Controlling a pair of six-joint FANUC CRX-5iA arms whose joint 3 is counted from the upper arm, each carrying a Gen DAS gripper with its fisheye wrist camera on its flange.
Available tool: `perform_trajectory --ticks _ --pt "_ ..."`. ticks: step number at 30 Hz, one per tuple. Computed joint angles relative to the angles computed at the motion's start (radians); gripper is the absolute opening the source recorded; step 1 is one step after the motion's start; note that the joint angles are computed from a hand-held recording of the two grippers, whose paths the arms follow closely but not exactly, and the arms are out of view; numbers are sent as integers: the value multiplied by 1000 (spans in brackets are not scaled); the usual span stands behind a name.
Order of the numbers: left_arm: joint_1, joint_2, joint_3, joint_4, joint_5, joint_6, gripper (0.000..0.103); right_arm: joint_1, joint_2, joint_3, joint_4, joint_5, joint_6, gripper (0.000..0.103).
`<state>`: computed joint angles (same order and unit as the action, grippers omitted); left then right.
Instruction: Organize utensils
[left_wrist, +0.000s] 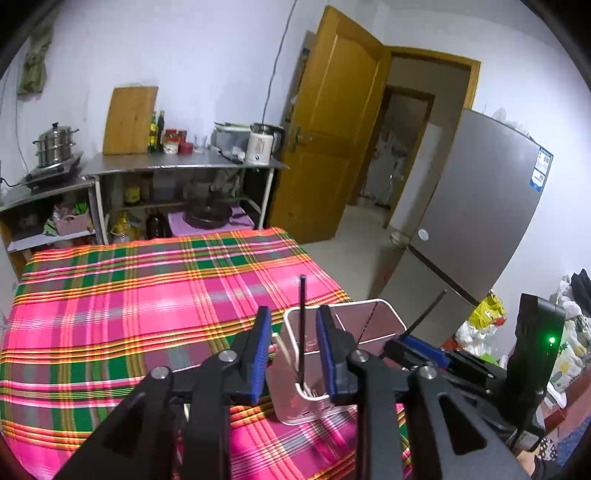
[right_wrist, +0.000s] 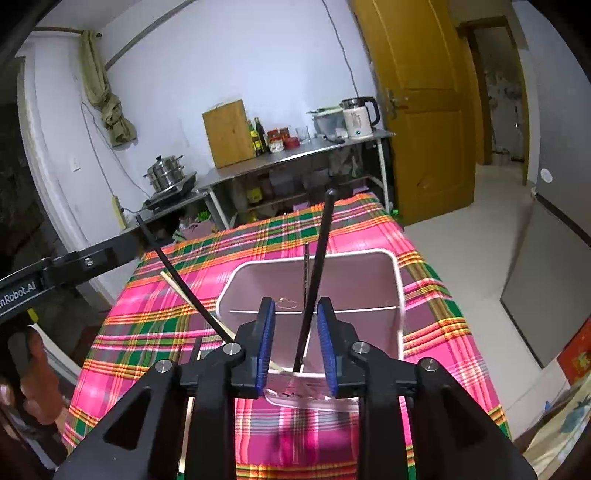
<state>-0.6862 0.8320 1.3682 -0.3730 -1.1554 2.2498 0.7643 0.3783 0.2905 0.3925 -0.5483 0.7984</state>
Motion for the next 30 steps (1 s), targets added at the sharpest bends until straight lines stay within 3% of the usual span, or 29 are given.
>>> perform_trajectory --ticks 4,12,20,30 --pt "-18 -135 -212 -82 62 80 34 3 -42 -73 76 43 -80 25" --pt "-48 -291 -480 -187 61 237 34 23 -121 -190 144 114 -144 25" --pt "-64 -374 -670 -199 64 370 34 63 -133 -192 25 85 -2 25" --pt "-55 -378 -746 -167 55 414 34 101 -94 -132 -135 16 177 25"
